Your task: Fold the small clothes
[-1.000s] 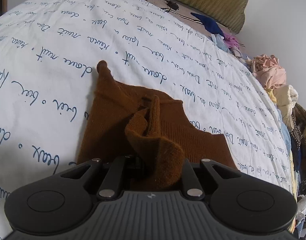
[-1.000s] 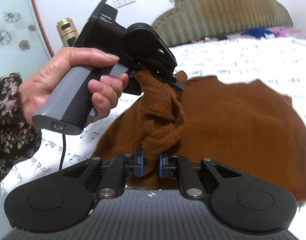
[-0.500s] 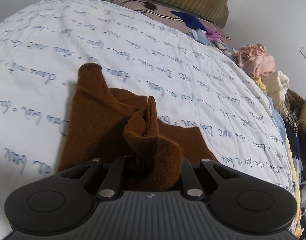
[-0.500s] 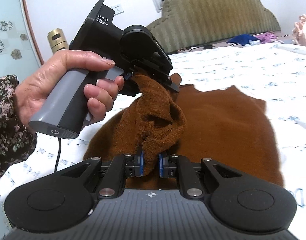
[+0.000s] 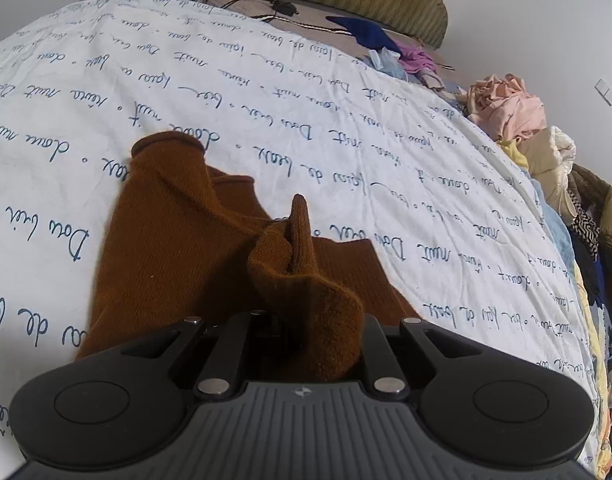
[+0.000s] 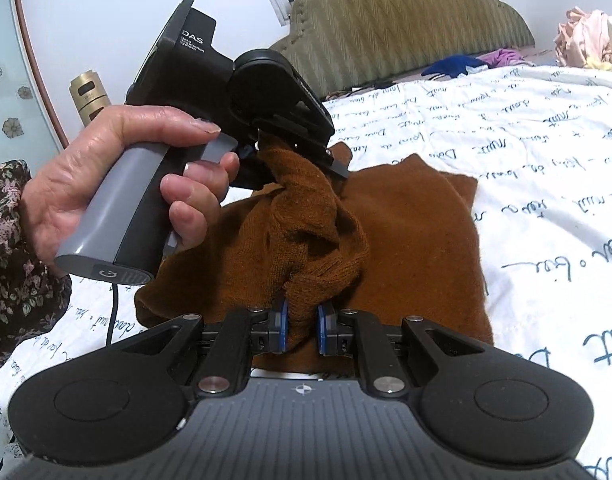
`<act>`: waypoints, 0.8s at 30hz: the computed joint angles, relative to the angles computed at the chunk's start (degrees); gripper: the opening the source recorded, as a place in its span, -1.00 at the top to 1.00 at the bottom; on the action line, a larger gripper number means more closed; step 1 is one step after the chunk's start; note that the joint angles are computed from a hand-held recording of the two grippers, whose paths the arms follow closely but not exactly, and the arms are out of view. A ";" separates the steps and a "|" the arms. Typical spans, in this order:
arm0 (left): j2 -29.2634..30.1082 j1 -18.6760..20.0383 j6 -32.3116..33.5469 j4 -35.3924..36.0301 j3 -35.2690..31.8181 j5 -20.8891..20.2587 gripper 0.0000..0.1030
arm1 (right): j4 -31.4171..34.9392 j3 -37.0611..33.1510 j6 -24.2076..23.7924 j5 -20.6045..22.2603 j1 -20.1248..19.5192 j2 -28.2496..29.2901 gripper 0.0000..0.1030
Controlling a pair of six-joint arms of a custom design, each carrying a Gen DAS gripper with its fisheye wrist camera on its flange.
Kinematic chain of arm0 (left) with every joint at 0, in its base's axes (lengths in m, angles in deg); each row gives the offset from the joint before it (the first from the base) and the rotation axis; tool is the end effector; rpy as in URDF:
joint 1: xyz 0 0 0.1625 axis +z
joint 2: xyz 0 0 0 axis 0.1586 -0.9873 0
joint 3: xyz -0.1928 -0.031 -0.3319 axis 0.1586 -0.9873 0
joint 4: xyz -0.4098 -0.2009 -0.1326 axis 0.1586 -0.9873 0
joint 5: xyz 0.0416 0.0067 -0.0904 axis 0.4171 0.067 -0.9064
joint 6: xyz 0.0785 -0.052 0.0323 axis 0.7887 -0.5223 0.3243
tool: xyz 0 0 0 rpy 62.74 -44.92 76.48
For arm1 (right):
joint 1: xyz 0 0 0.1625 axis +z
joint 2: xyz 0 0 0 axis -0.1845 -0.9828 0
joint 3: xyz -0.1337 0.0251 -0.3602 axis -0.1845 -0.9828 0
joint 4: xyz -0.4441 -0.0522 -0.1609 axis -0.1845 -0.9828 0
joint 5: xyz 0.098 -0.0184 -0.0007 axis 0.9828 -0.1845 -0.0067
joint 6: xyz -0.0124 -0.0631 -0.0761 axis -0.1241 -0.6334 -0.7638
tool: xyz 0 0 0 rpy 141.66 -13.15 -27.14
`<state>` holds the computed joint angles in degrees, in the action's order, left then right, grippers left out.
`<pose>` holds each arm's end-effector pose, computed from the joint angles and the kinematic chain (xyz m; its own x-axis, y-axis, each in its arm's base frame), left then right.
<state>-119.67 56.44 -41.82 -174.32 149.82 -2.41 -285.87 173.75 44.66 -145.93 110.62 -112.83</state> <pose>-0.0833 -0.6521 0.1422 -0.8960 -0.0826 -0.4364 0.2063 0.7927 -0.5736 0.2051 -0.4579 -0.0223 -0.8561 -0.3719 0.3589 -0.5166 0.5921 -0.6185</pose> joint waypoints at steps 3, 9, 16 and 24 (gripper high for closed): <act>0.39 -0.55 0.29 -0.26 -0.14 -0.29 0.78 | -2.86 1.06 -1.51 -0.38 0.21 -0.10 0.67; 2.66 -1.79 0.22 -0.21 -1.12 0.26 0.78 | -4.09 2.35 -1.99 -1.50 -0.41 -1.38 0.67; 5.61 -2.93 -0.04 0.26 -2.69 1.64 0.77 | -6.22 3.71 -1.48 -2.55 -1.41 -2.43 0.67; 7.92 -4.48 1.57 3.23 -4.81 4.07 0.75 | 0.99 4.61 6.17 0.79 -4.87 -6.12 0.66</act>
